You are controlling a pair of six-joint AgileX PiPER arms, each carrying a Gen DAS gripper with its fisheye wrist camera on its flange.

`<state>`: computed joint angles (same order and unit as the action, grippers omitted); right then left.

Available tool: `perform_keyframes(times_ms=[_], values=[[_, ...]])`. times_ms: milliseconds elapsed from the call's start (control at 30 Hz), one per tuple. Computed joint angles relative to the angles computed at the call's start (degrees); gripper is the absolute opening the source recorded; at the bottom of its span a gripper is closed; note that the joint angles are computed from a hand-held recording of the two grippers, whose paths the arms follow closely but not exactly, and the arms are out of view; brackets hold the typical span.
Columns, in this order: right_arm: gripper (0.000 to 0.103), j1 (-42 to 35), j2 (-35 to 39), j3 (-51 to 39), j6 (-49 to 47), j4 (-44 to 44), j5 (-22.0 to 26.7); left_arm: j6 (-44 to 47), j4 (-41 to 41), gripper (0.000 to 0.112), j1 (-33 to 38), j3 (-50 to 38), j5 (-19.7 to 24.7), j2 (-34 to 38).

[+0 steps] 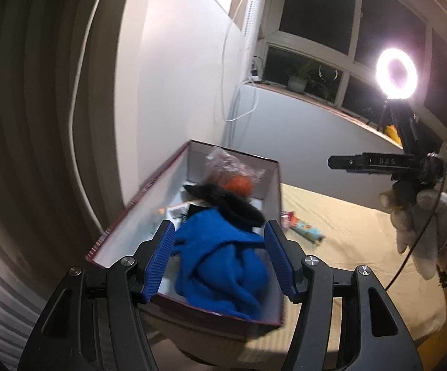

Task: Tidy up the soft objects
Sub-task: 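Move the right tool to the Coffee-mate sachet and grasp it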

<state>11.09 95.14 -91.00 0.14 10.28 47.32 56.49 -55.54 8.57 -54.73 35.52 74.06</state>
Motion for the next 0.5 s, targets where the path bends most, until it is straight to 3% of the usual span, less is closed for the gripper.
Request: perform_keyframes(times_ms=[267,400,500], values=[[0.079,-9.0,-4.0,7.5,-7.9,7.4,0.9,-3.0,1.8,0.060,-5.2,6.8,-0.8,-6.7],[0.042,-10.3,-2.2,6.9,-10.5,9.6,3.1,-4.9,3.2,0.060,-8.5,8.4,-0.8,-7.3],[0.029,-10.3,-0.3,6.0,-11.9,10.3,4.4,-6.6,4.7,0.059,-10.6,9.5,-1.3,-7.9]])
